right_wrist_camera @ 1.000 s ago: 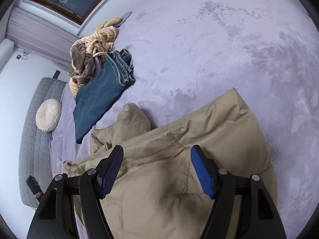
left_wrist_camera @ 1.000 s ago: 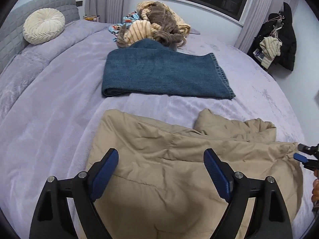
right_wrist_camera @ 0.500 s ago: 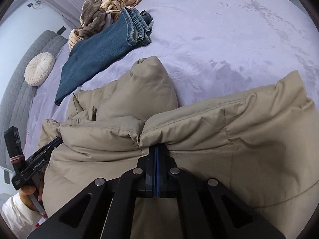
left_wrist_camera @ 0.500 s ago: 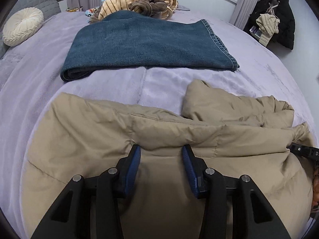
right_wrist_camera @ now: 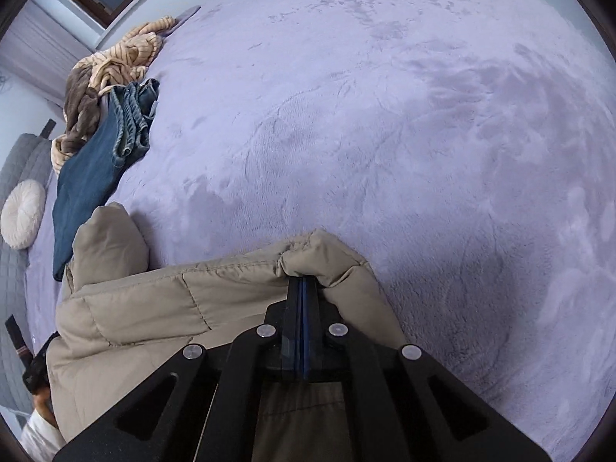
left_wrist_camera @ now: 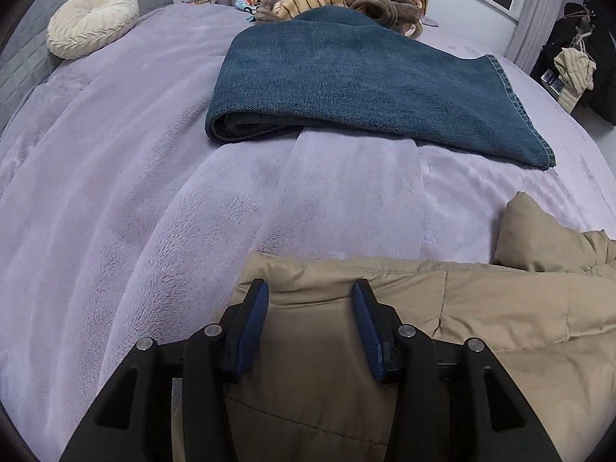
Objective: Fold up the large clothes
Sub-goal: 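Open both tools and press the folded jacket flat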
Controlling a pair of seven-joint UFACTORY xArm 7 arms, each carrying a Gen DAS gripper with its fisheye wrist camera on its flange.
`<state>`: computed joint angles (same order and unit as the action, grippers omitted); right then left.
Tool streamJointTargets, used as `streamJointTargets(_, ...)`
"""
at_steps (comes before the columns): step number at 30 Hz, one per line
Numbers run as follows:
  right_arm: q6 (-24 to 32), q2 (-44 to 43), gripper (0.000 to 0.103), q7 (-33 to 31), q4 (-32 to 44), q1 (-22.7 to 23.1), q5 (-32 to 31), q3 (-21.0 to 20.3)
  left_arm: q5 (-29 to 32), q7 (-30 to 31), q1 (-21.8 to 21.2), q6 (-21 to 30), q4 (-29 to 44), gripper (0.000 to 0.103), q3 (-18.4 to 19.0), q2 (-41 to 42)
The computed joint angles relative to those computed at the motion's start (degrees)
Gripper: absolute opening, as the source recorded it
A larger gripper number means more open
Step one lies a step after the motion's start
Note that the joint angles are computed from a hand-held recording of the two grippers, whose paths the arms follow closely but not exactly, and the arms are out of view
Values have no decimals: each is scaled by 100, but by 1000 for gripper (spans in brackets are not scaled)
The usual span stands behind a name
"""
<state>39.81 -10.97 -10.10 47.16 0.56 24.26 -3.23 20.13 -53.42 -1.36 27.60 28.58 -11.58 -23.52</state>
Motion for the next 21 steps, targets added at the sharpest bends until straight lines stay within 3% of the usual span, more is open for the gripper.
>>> streamJointTargets(2, 6, 16, 0, 83, 22, -5, -40, 23, -16, -2, -31, 193, 28, 48, -26, -121)
streamJointTargets(7, 324, -535, 11, 350, -64, -33, -324, 46, -344, 143, -266, 813, -78, 49, 51, -876)
streamJointTargets(8, 373, -686, 16, 361, -112, -16, -340, 31, -486, 250, -370, 988, -115, 54, 95, -1090)
streamJointTargets(9, 410, -838, 22, 375, -160, 4, -348, 17, -591, 319, -435, 1135, -143, 70, 103, -1262)
streamJointTargets(10, 447, -1048, 26, 391, -249, 20, -346, -6, -666, 337, -475, 1282, -174, 80, 68, -1451)
streamJointTargets(12, 566, -1506, 40, 471, -455, 50, -321, -57, -837, 406, -624, 1629, -258, 80, 7, -1881)
streamJointTargets(17, 1062, -2518, 42, 786, -896, 147, -308, -158, -1430, 381, -1027, 2422, -448, 80, -108, -2786)
streamJointTargets(18, 1196, -2713, 45, 851, -981, 155, -308, -188, -1532, 295, -1101, 2585, -490, 86, -182, -2981)
streamJointTargets(19, 1336, -2932, 47, 936, -1078, 150, -316, -204, -1631, 205, -1177, 2740, -521, 103, -250, -3152)
streamJointTargets(21, 1537, -3278, 51, 1061, -1240, 145, -348, -233, -1768, -10, -1319, 3005, -589, 103, -420, -3486)
